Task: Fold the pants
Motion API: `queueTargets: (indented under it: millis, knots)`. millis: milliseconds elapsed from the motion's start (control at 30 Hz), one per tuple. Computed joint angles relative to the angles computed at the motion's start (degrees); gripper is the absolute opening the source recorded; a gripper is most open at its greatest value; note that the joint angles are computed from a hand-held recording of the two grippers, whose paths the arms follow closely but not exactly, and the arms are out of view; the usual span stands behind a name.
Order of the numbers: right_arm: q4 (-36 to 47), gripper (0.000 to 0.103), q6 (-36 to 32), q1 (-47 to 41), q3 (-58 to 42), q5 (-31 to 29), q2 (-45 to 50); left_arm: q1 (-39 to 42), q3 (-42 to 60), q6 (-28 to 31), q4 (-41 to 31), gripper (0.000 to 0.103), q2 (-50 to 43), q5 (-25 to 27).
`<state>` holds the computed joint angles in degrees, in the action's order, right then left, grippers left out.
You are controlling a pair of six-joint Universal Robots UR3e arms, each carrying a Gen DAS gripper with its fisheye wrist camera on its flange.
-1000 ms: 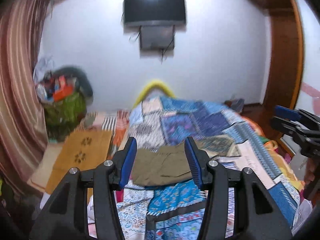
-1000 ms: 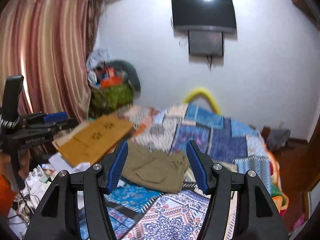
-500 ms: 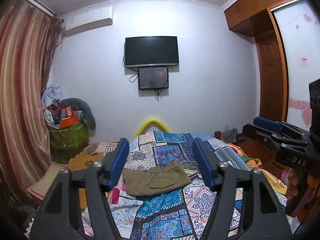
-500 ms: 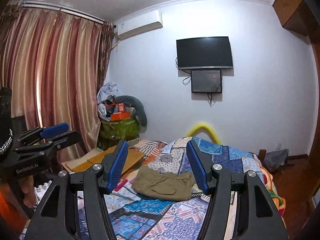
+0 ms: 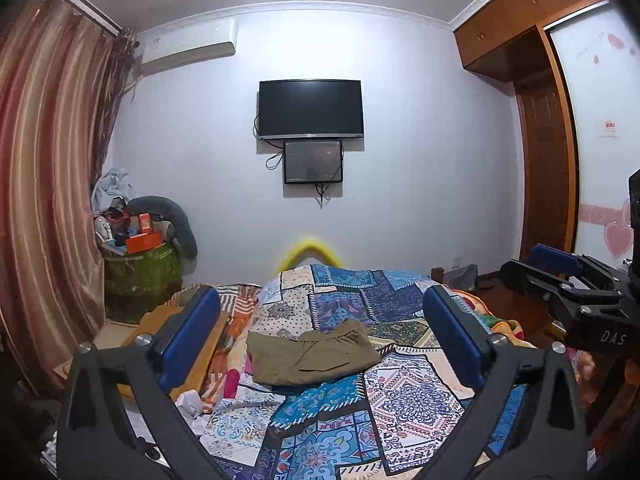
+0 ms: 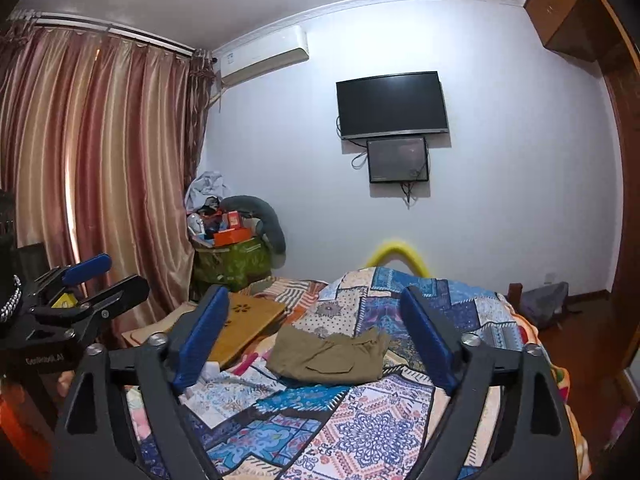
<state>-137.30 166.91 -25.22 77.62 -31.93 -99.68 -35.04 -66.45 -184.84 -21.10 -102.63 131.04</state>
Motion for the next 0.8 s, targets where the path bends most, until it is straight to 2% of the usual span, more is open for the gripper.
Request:
queueTargets:
  millis: [133,800]
  knots:
    - [0.13,0.102,-0.39,-0.72,1.98,-0.23,-2.15,0.27,-0.85,0.26,0.89,0.103,0.22,-0.54]
    - [3.66,0.102,-2.37,-3.01,4.46,1.35,-5.39,1.18,-3.40,-1.71,1.44,0.103,1.15,-1.91]
